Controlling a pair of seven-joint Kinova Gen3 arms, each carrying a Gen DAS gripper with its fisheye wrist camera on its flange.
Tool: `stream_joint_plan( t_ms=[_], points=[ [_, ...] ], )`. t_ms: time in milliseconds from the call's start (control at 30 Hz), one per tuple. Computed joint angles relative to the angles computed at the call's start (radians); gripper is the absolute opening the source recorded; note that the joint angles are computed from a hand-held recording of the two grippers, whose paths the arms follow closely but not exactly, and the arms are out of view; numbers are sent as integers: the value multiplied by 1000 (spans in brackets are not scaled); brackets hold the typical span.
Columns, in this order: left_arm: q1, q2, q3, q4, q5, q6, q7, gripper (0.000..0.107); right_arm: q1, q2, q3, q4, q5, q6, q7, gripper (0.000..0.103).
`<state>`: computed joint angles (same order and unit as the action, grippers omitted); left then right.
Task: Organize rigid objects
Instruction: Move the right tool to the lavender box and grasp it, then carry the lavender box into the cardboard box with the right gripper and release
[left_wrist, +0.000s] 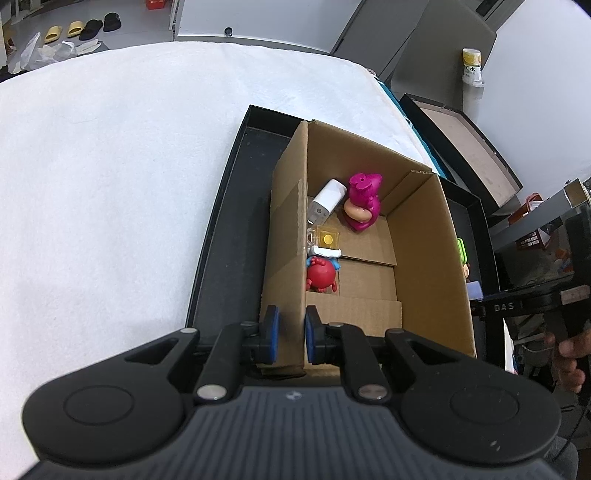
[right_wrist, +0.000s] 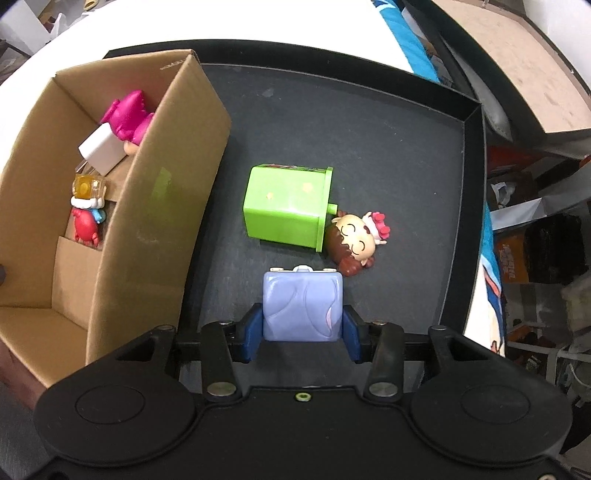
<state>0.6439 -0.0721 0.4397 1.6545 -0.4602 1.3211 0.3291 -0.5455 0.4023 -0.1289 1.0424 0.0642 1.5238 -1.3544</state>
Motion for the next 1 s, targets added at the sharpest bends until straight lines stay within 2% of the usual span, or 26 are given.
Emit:
stream_joint_plan(
  t_ms=[267,533,1000],
  points=[
    [9,3,1,-13,0,17,-7,13,8,-24,-5,-48,-15,18,30,43],
    [14,1,2,-9,-6,9,-7,13,-6,-28,-6,-148,-23,57,49,43],
    [-4,-27,19,21,-4,-23,-6,12,-80,-13,0,-265,7,118,60,43]
  ],
)
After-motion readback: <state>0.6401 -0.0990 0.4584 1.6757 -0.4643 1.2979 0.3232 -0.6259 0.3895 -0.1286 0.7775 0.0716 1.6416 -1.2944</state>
